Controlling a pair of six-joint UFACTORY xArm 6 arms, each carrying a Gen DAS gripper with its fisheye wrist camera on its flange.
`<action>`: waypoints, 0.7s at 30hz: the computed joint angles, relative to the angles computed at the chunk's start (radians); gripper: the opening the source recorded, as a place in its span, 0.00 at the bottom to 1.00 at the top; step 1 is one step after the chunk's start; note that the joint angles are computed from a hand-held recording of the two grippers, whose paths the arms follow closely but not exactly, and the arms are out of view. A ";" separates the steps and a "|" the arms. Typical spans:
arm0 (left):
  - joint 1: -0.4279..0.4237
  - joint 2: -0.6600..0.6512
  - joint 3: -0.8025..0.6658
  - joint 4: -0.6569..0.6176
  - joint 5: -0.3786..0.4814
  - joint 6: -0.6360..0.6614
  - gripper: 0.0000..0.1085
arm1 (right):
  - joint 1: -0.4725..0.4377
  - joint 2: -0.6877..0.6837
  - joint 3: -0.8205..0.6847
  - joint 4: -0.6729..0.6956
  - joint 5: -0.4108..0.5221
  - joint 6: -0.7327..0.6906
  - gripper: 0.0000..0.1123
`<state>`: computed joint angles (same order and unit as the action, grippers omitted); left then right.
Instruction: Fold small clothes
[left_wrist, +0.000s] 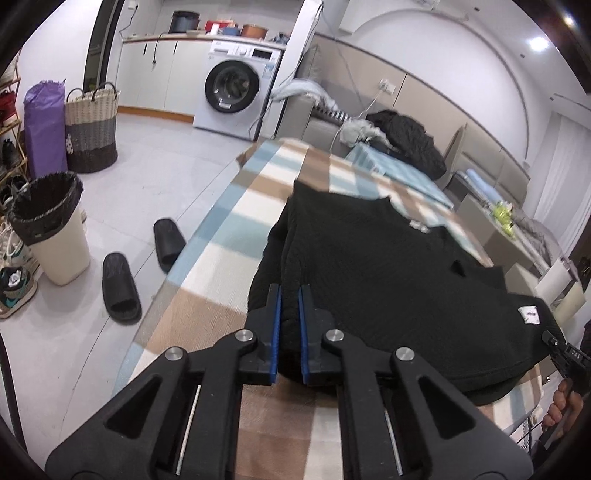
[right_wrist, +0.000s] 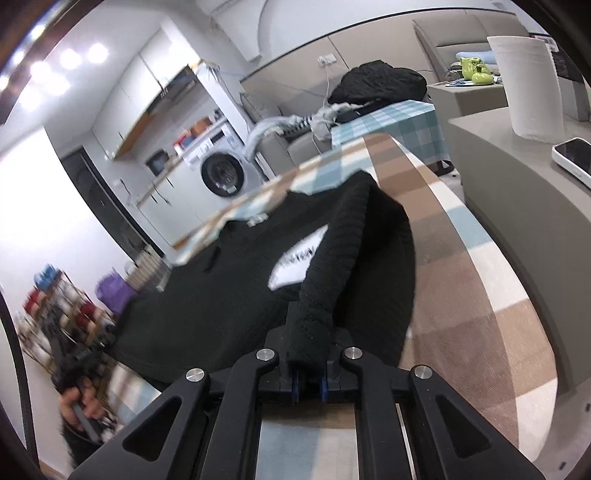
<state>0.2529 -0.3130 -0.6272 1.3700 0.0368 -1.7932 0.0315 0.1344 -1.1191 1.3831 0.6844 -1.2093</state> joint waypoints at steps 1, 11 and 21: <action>0.004 -0.006 -0.008 0.029 -0.005 -0.031 0.05 | -0.009 0.000 -0.011 0.018 0.019 0.007 0.06; 0.041 0.080 -0.213 0.186 -0.028 -0.218 0.05 | -0.016 0.099 -0.237 0.063 0.060 0.162 0.06; 0.059 0.316 -0.439 -0.081 -0.047 0.052 0.05 | 0.019 0.275 -0.483 -0.051 0.001 0.406 0.06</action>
